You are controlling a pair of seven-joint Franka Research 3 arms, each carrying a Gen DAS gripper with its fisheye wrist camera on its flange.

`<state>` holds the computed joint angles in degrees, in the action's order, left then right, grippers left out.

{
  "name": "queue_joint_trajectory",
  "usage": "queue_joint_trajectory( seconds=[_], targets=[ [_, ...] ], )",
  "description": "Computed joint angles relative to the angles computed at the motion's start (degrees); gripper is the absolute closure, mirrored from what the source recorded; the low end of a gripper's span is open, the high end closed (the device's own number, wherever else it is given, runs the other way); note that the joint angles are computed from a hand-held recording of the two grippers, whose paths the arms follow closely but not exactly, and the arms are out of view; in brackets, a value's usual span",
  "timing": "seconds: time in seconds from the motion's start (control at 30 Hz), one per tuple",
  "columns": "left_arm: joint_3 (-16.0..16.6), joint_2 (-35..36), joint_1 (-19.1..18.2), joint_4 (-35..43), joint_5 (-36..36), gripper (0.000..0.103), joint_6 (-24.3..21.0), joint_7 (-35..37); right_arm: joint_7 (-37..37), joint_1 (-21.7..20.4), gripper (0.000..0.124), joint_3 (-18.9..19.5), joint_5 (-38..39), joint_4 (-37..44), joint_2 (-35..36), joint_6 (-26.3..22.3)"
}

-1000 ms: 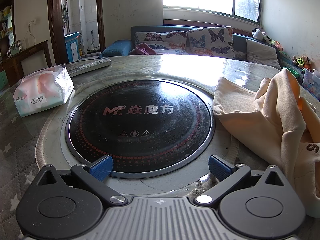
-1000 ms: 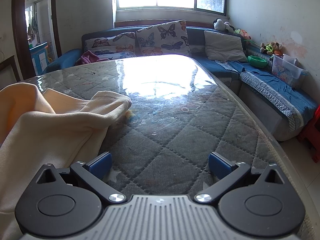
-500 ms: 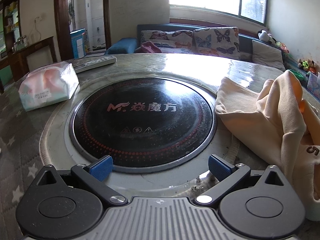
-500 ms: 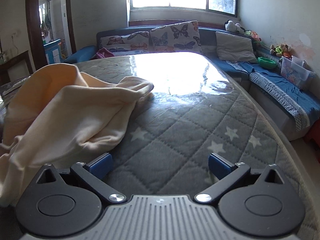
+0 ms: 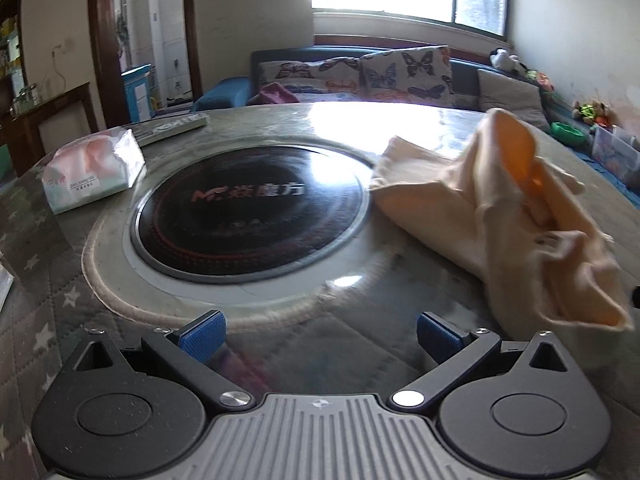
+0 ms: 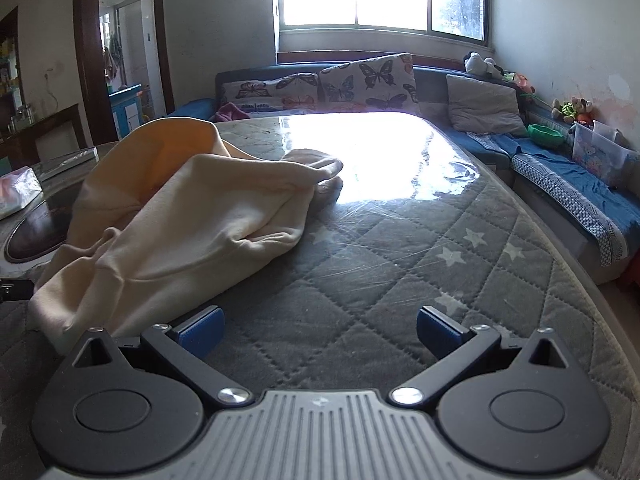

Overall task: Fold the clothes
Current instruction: 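Move both grippers toward the crumpled cream shirt on the table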

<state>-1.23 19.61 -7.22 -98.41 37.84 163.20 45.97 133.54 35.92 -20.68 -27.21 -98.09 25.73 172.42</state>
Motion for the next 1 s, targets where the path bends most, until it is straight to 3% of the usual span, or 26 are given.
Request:
queue_joint_trajectory(
  seconds=[0.13,0.37,0.67,1.0],
  targets=[
    [-1.02,-1.87,-0.35,-2.04,-0.16,0.000,0.25,0.46,2.41,2.25,0.021,-2.12,-1.74,-1.82,-1.05,1.06],
    [-2.68,-3.94,-0.98,-3.64,-1.12,0.000,-1.04,2.85,3.55,2.91,0.021,-1.85,-3.87,-4.22,-3.57,1.07],
    [-3.61,-5.60,-1.63,-4.83,-1.49,0.000,-2.33,3.40,6.79,1.23,0.021,1.32,-8.77,-5.71,-6.62,-1.20],
    [-4.45,-5.99,-2.83,-4.29,-1.10,0.000,-5.39,2.17,9.49,-3.32,0.021,8.53,-14.67,-5.24,-8.50,-5.79]
  ],
)
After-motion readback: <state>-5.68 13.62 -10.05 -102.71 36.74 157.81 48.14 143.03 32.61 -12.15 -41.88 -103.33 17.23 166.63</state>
